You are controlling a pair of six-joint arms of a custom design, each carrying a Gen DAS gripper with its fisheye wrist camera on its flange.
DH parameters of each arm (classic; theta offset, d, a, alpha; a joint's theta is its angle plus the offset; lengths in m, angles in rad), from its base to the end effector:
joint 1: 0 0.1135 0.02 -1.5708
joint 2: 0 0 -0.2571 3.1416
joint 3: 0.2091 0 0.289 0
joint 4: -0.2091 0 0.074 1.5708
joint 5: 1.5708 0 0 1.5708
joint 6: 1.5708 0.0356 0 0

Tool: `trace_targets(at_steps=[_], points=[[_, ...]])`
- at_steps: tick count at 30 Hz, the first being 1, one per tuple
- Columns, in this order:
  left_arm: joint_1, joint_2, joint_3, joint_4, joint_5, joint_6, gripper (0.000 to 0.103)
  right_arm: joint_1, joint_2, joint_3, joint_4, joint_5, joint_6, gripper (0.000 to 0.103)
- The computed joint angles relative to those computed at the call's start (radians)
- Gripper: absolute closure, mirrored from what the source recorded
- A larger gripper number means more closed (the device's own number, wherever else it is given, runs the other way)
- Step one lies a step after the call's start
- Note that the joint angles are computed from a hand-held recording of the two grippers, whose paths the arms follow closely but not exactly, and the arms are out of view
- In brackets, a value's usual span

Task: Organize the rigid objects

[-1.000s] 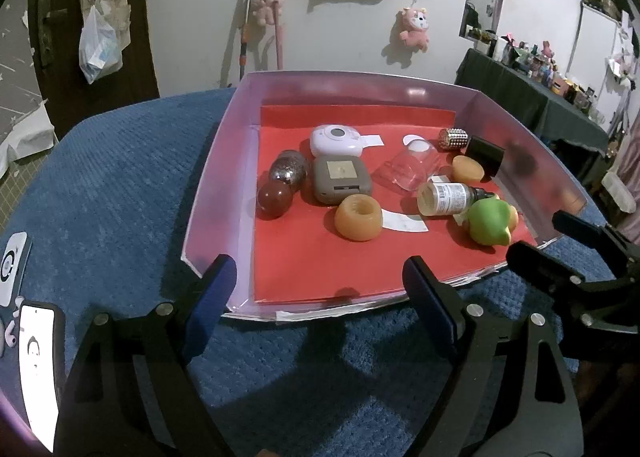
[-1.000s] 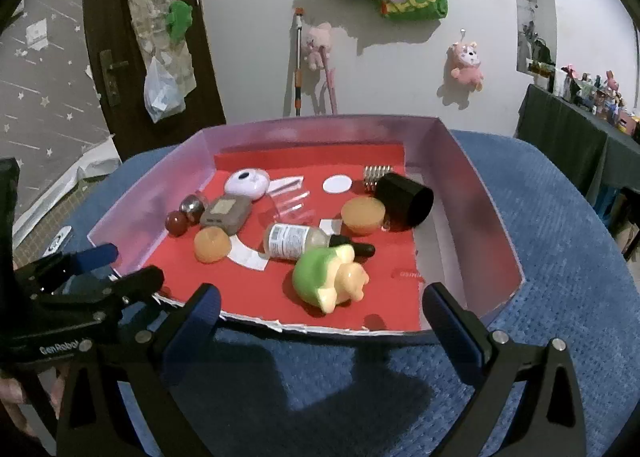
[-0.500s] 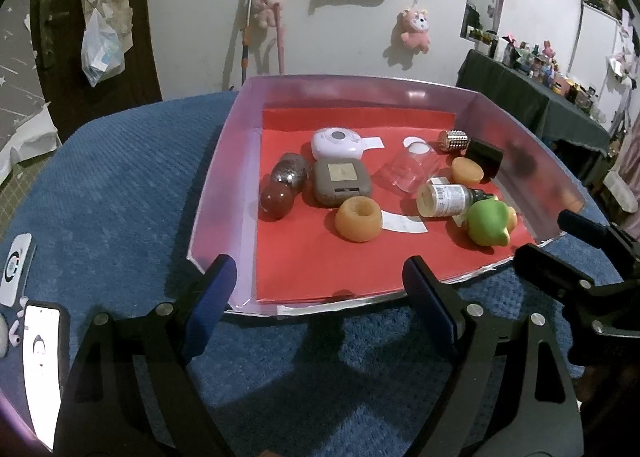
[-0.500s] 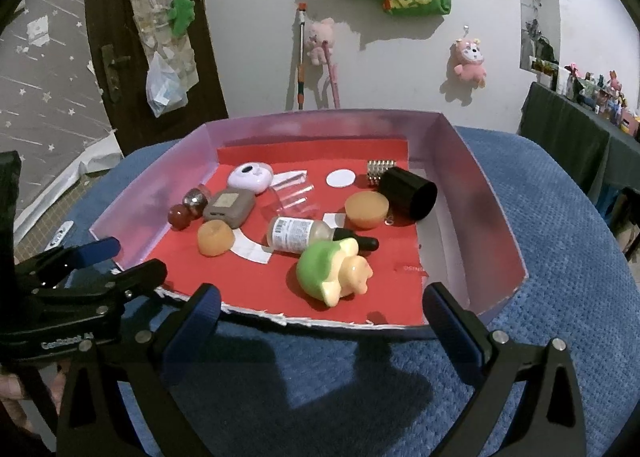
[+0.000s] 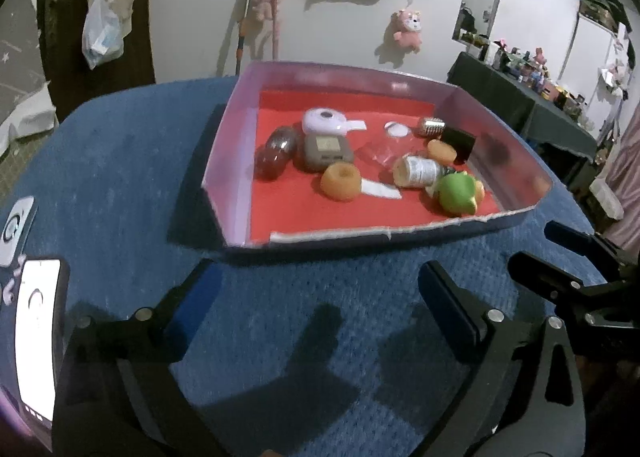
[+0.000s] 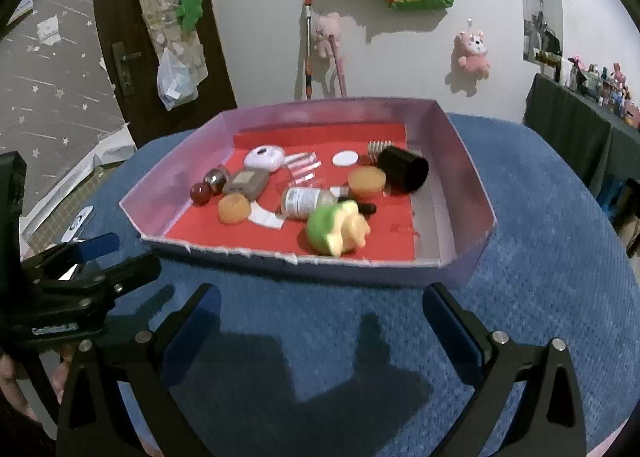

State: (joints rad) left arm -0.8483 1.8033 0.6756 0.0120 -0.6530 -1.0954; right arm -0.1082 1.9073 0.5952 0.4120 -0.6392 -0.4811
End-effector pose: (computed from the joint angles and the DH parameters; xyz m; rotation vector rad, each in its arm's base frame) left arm 0.2143 -0.2104 0.0421 -0.4740 2.3172 -0.0008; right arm 0.2995 -0.0112 0.0179 -0.6821 2.1953 0.4921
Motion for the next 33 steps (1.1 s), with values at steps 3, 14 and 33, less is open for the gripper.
trace_targets(at_steps=[3, 14, 33], points=[[-0.010, 0.019, 0.011, -0.025, 0.006, -0.036, 0.002, -0.005, 0.021, 0.004, -0.009, 0.010, -0.009, 0.000], [-0.045, 0.119, 0.085, -0.124, 0.022, -0.095, 0.002, -0.031, 0.072, 0.007, -0.016, 0.041, -0.039, 0.000], [-0.027, 0.170, 0.113, -0.146, 0.031, -0.112, 0.002, -0.015, 0.126, 0.015, 0.046, 0.092, -0.026, 0.000]])
